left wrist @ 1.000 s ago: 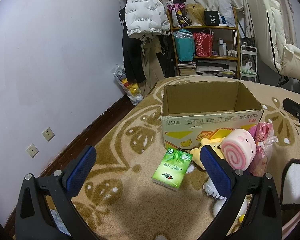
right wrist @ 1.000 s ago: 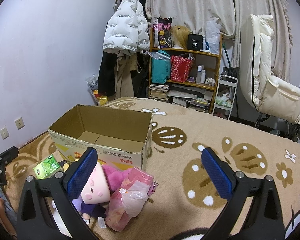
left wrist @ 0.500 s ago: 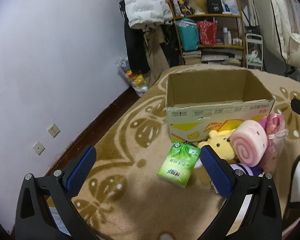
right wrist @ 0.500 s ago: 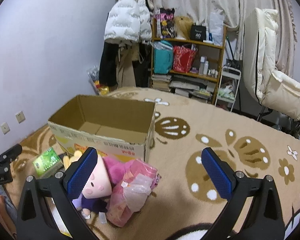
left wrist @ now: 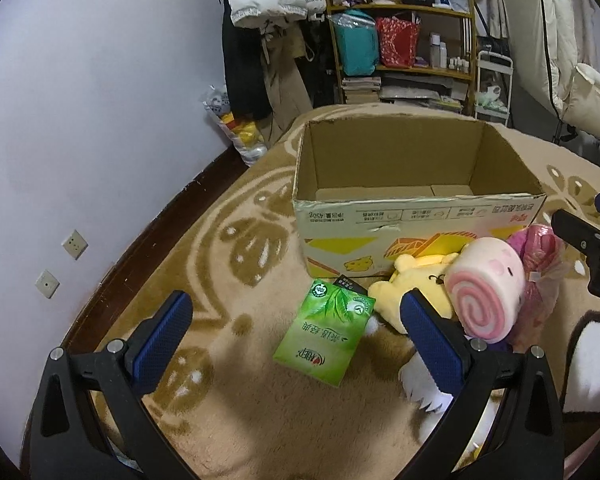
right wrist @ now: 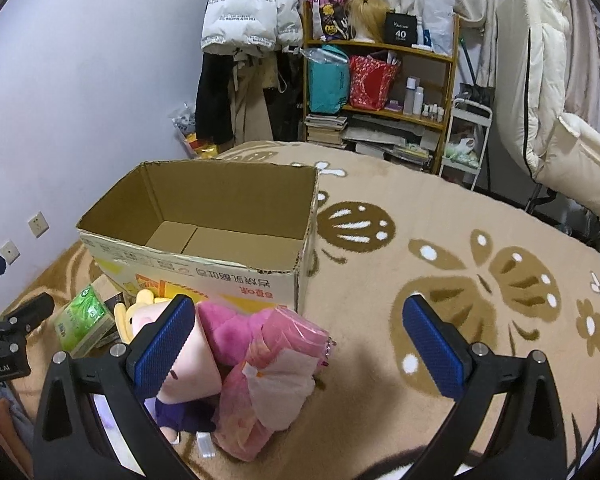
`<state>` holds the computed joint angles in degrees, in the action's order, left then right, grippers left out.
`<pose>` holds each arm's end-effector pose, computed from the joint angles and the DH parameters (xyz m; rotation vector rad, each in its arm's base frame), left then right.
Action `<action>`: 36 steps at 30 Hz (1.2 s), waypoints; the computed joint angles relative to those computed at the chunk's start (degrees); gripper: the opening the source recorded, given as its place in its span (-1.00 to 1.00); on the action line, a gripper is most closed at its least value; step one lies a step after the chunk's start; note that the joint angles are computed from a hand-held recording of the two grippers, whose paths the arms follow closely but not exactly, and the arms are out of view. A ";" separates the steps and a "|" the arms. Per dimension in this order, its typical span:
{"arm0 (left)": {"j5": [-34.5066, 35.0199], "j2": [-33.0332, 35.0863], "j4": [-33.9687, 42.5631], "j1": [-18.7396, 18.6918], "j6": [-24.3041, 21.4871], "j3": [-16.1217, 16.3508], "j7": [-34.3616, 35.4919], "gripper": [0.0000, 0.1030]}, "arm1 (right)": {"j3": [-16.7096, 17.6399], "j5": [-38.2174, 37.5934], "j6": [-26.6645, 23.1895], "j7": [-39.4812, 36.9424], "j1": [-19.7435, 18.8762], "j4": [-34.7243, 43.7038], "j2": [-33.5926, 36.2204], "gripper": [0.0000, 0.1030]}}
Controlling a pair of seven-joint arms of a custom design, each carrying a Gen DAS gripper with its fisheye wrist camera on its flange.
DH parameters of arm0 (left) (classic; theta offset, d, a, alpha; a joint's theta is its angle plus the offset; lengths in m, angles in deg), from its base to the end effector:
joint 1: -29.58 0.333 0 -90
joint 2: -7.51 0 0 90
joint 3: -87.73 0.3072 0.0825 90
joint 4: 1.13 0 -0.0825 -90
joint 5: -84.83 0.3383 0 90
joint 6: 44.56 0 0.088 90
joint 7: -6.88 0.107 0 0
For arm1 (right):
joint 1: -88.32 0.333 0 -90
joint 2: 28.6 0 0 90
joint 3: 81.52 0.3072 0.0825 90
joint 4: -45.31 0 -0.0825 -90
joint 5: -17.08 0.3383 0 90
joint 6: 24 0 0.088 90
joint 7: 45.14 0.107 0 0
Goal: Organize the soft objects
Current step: 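Grasp the green tissue pack with the left tool while the right tool grasps the pink rolled towel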
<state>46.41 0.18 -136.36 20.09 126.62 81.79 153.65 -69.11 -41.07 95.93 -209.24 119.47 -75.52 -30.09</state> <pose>0.4820 -0.0891 0.4761 -1.1266 2.2424 -0.7902 0.3979 0.3221 0.4623 -1.2267 2.1923 -1.0186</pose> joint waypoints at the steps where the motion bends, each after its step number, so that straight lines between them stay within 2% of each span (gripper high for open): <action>1: 1.71 0.55 0.26 0.52 -0.03 -0.48 -1.51 0.99 | -0.37 0.45 1.20 -0.09 -0.33 -0.15 0.08 1.00; 6: 11.42 4.05 1.88 2.50 0.85 -2.46 -10.04 0.99 | -1.23 2.05 4.53 -0.16 -1.42 -0.82 0.44 1.00; 10: 19.07 6.56 3.30 3.41 0.52 -2.97 -16.28 0.99 | -1.20 1.93 3.29 1.22 -1.72 -0.69 0.68 1.00; 15: 20.86 8.06 4.86 3.71 -2.33 -2.98 -17.82 0.99 | -1.91 2.46 4.34 1.57 -2.43 -0.63 1.08 1.00; 18: 22.38 8.52 5.29 3.87 -4.11 -2.95 -18.71 0.99 | -2.28 3.83 6.24 1.43 -2.94 -1.36 1.08 0.92; 22: 22.22 9.41 6.80 4.21 -8.81 -2.94 -19.24 0.99 | -2.80 6.45 9.58 0.78 -3.80 -2.90 0.75 0.83; 24: 22.99 9.16 5.91 4.08 -8.05 -3.03 -19.88 0.89 | -3.03 7.46 11.48 0.31 -4.28 -3.58 0.73 0.81; 26: 23.68 9.16 5.65 4.04 -8.07 -3.05 -20.13 0.75 | -3.11 8.34 13.05 -0.03 -4.59 -3.89 0.95 0.70; 28: 23.67 9.45 6.25 4.17 -10.03 -2.97 -20.45 0.62 | -3.32 8.74 15.63 0.04 -4.95 -4.59 0.93 0.41; 29: 22.59 9.47 6.41 4.28 -10.67 -3.05 -19.72 0.51 | -3.45 8.74 17.25 0.62 -5.17 -5.21 0.76 0.33; 31: 21.25 9.44 6.50 4.39 -11.38 -3.13 -18.69 0.45 | -3.71 9.03 20.38 1.13 -5.69 -6.23 0.62 -0.01; 33: 21.15 9.29 6.01 4.35 -10.19 -3.12 -18.37 0.24 | -3.69 9.07 21.59 1.16 -5.93 -6.54 0.70 -0.10; 36: 19.48 9.32 6.14 4.55 -10.13 -3.06 -17.34 0.22 | -3.45 7.99 21.69 2.13 -5.97 -6.62 0.39 -0.21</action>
<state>65.89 9.50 -130.22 24.64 116.48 78.73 136.30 -72.56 -33.08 117.61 -207.11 113.49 -82.14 -29.71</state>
